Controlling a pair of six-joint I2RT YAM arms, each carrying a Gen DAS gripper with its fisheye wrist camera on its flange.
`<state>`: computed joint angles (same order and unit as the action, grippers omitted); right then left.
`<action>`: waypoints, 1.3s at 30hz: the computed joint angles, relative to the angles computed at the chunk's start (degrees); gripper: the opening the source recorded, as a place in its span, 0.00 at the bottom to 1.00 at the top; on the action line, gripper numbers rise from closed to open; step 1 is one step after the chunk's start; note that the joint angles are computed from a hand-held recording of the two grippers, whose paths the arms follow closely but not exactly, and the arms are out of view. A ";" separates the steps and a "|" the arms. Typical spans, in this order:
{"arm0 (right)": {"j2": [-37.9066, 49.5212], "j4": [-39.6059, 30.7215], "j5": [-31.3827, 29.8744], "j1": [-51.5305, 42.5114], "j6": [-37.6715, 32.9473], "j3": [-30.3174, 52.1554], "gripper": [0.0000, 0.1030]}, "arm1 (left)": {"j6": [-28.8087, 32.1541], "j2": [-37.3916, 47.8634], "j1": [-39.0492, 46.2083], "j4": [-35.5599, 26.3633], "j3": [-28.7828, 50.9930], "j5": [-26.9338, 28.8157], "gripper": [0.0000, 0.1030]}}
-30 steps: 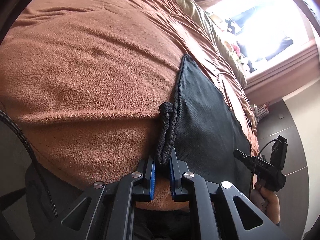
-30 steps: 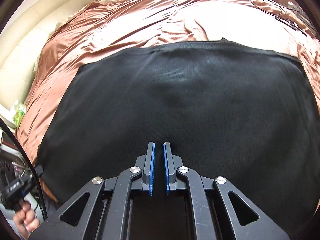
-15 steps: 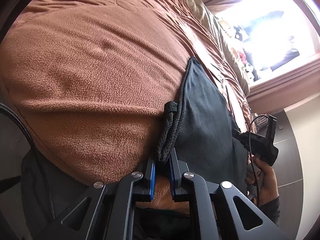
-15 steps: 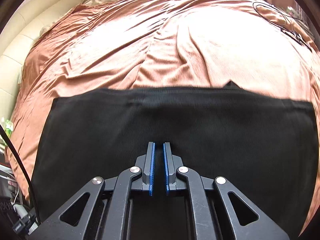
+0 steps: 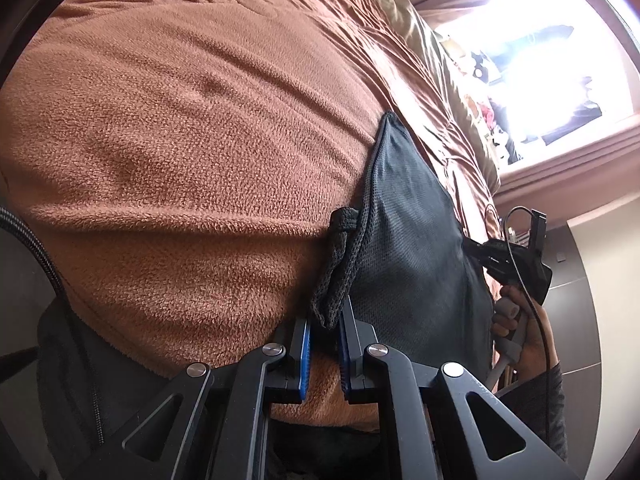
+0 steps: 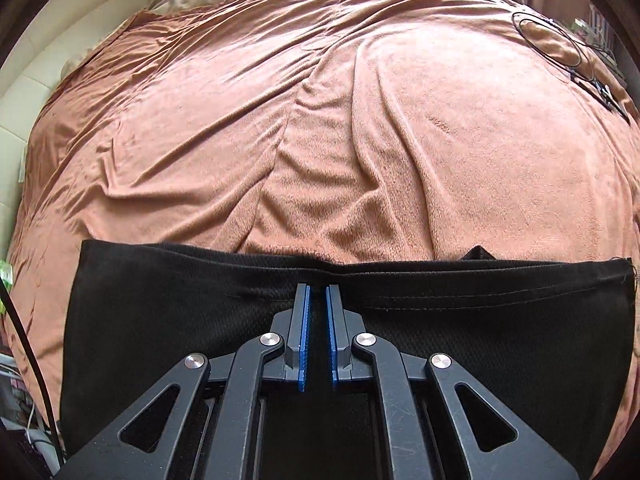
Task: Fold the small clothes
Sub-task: 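Fold the held edge over the shirt with both grippers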
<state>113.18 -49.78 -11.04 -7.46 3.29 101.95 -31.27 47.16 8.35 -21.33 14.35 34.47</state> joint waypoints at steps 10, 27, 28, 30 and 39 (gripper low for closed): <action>-13.41 0.79 -5.09 -1.11 -4.97 -14.07 0.04 | 3.51 -0.64 3.39 -2.00 0.47 4.09 0.06; -35.26 0.16 -11.89 -7.12 -12.19 -40.53 0.04 | 0.33 -6.76 -0.84 -4.22 7.44 8.11 0.05; -36.46 -0.19 -12.25 -7.61 -12.45 -41.30 0.04 | -0.31 -6.62 -1.87 -4.04 8.25 7.42 0.05; -38.98 -0.81 -13.44 -8.94 -13.27 -43.34 0.04 | -1.82 -5.96 -4.43 -3.30 9.85 5.55 0.05; -47.65 -5.76 -19.36 -16.03 -19.51 -49.85 0.04 | -7.17 -3.10 -16.62 -1.03 18.54 -2.10 0.05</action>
